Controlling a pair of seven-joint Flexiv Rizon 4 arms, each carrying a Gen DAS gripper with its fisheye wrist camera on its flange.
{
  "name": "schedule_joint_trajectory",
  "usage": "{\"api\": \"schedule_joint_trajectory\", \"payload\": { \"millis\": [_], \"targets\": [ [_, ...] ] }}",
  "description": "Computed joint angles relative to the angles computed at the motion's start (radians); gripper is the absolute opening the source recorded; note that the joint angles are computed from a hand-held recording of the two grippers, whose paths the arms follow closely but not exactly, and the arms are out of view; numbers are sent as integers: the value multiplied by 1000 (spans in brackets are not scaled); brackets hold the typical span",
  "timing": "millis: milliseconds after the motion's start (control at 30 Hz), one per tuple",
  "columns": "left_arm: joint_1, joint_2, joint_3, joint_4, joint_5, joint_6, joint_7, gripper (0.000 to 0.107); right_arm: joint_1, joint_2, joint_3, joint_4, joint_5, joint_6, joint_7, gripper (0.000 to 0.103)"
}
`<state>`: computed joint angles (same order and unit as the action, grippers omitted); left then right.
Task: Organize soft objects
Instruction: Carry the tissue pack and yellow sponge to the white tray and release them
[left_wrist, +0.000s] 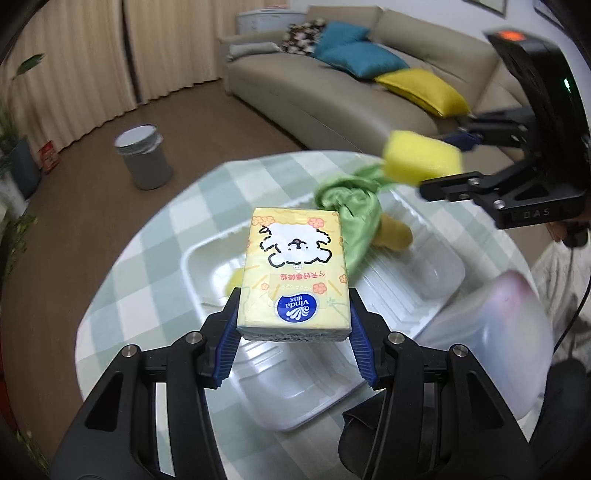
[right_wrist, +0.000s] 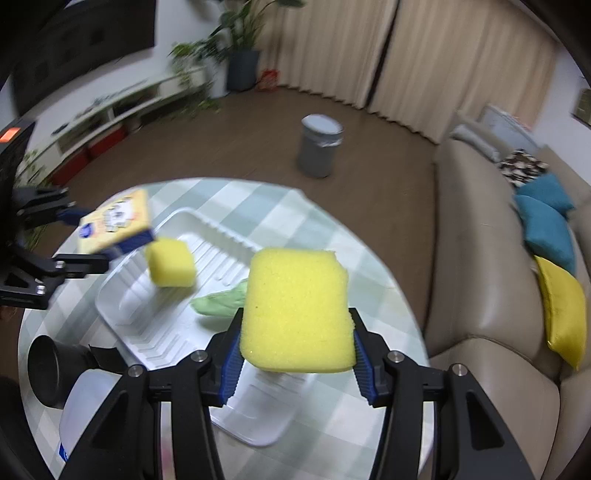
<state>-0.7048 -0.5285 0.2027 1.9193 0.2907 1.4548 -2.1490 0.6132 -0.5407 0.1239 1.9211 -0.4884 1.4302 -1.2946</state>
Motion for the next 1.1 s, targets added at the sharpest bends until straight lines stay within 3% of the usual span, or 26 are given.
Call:
{"api": "schedule_joint_trajectory", "payload": {
  "millis": [67,300,467,700,833,967,1100],
  "targets": [
    [45,-17,-60,-2,-15,10,62,50,-33,-34,63,-38,18,-36,-61,54],
    [58,-73,-97,-36,-62,-35,164,50,-57,-103,153,-111,81,-116,-225,54],
    [85,-82,-134,-26,-100,-25,222,50,-34,-128,148,-142,107,-169,-291,54],
    [61,-87,-110,-32,-113,-52,238,52,15,-158,106,-162,95,-209,-306,54],
    [48,-80,-87,-19,-115,-33,211,74,21,-154,96,-159,93,-211,-308,55],
    [36,-76,-70,-8,-110,-23,198,80,16,-149,100,-158,102,-218,-307,61],
    [25,-73,-52,10,-106,7,171,84,22,-145,89,-150,102,-203,-288,75]
  ]
}}
